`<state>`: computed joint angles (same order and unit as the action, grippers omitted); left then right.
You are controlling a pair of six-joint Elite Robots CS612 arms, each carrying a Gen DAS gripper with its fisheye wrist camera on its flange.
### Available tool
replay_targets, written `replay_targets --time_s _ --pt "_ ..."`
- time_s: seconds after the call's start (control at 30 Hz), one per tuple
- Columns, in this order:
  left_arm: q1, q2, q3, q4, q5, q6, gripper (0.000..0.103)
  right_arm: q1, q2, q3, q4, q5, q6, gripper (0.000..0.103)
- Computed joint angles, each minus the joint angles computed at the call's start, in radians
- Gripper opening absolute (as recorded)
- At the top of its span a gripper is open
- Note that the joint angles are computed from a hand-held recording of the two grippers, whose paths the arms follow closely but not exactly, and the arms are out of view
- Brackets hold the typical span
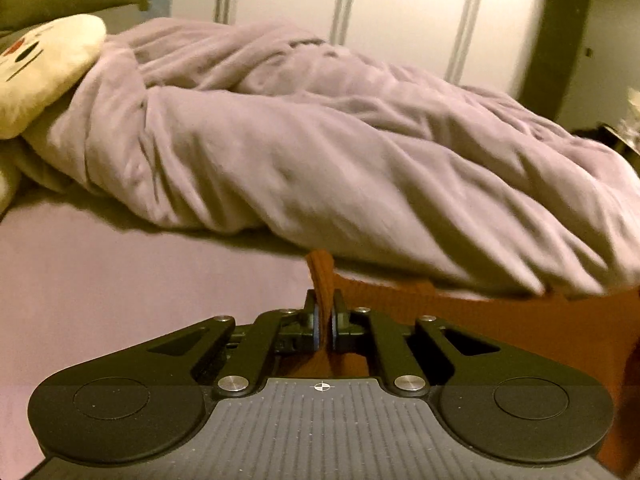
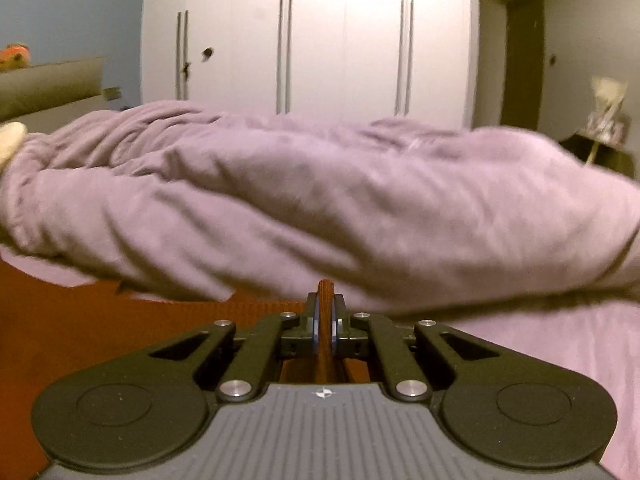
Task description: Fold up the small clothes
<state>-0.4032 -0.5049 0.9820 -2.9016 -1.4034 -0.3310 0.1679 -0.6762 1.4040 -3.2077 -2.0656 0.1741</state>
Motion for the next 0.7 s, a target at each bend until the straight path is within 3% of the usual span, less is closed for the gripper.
replay_targets --time_s 0.23,0.4,0.47,0.53,0.6,0.7 --pt "-0.027 0.125 -0.191 0.065 0.148 0.092 0.007 0.003 0.107 -0.161 0.116 -0.14 -0.05 0.004" --pt "-0.038 0.182 -0.264 0.165 0.211 0.09 0.013 -0.005 0.128 -0.174 0.21 -0.15 -0.026 0.004" --pt "-0.04 0.189 -0.265 0.196 0.238 0.085 0.027 -0.013 0.125 -0.167 0.243 -0.115 -0.001 0.004" --pt "-0.042 0.184 -0.24 0.171 0.279 0.047 0.059 -0.025 0.111 -0.143 0.235 -0.043 0.017 0.012" --pt "-0.031 0.156 -0.196 0.157 0.261 -0.023 0.07 -0.036 0.09 -0.111 0.223 0.019 0.025 0.045" --pt "-0.018 0.085 -0.067 0.043 0.199 -0.07 0.075 -0.033 0.05 -0.042 0.154 0.008 0.014 0.047"
